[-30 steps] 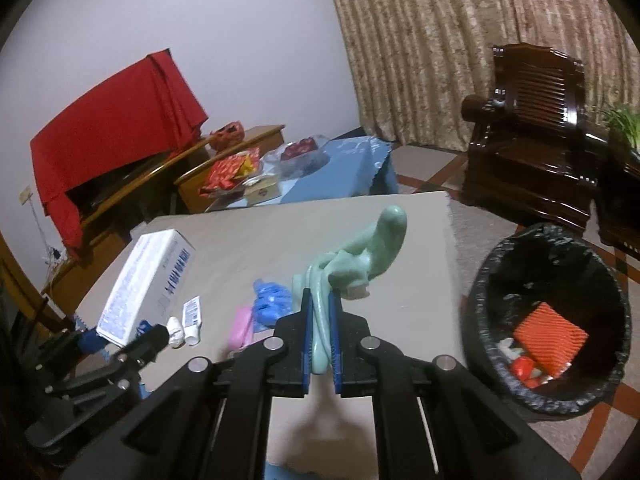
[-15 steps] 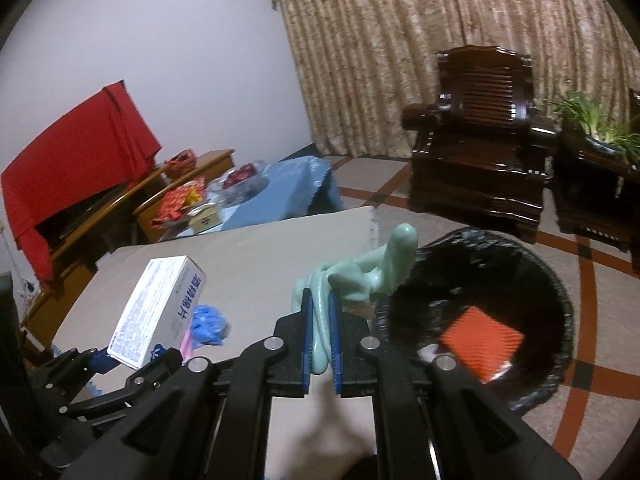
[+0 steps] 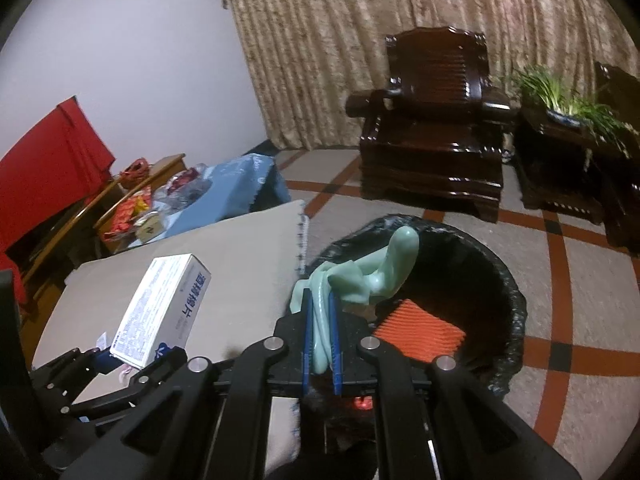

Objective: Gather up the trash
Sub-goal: 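Open the left tool to drop the box while the right tool drops the glove into the bin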

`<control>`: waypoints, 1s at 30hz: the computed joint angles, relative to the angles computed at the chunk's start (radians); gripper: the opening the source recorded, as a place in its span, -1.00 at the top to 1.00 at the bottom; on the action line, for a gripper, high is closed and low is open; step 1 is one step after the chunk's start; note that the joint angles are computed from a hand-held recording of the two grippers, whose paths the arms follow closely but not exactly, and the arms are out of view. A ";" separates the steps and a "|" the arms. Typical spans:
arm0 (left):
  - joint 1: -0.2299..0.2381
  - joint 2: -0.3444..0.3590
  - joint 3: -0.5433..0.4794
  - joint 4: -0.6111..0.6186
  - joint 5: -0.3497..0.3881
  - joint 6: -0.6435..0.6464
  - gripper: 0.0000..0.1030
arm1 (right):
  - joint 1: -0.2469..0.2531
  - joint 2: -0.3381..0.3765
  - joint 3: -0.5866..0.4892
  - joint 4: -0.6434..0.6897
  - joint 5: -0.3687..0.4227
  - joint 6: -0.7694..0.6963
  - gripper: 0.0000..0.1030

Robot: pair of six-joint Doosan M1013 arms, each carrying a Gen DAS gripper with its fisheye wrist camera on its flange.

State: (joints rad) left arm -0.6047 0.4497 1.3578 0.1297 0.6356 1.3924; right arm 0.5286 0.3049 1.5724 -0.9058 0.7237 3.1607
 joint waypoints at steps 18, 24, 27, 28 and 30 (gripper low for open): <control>-0.058 0.218 -0.232 -0.095 0.162 0.090 -0.05 | -0.154 0.046 0.069 0.250 -0.084 -0.201 0.85; -0.065 0.244 -0.248 -0.126 0.168 0.160 -0.50 | -0.179 0.042 0.099 0.333 -0.090 -0.231 0.40; -0.062 0.236 -0.230 -0.116 0.165 0.152 -0.51 | -0.159 0.029 0.119 0.267 -0.061 -0.156 0.17; -0.059 0.230 -0.220 -0.112 0.163 0.145 -0.51 | -0.150 0.023 0.127 0.255 -0.055 -0.136 0.17; -0.055 0.215 -0.200 -0.101 0.155 0.138 -0.51 | -0.134 0.008 0.143 0.231 -0.044 -0.085 0.17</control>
State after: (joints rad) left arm -0.6594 0.6647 1.1580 0.0287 0.7903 1.5306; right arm 0.3946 0.3132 1.7151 -0.6743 0.6793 3.0760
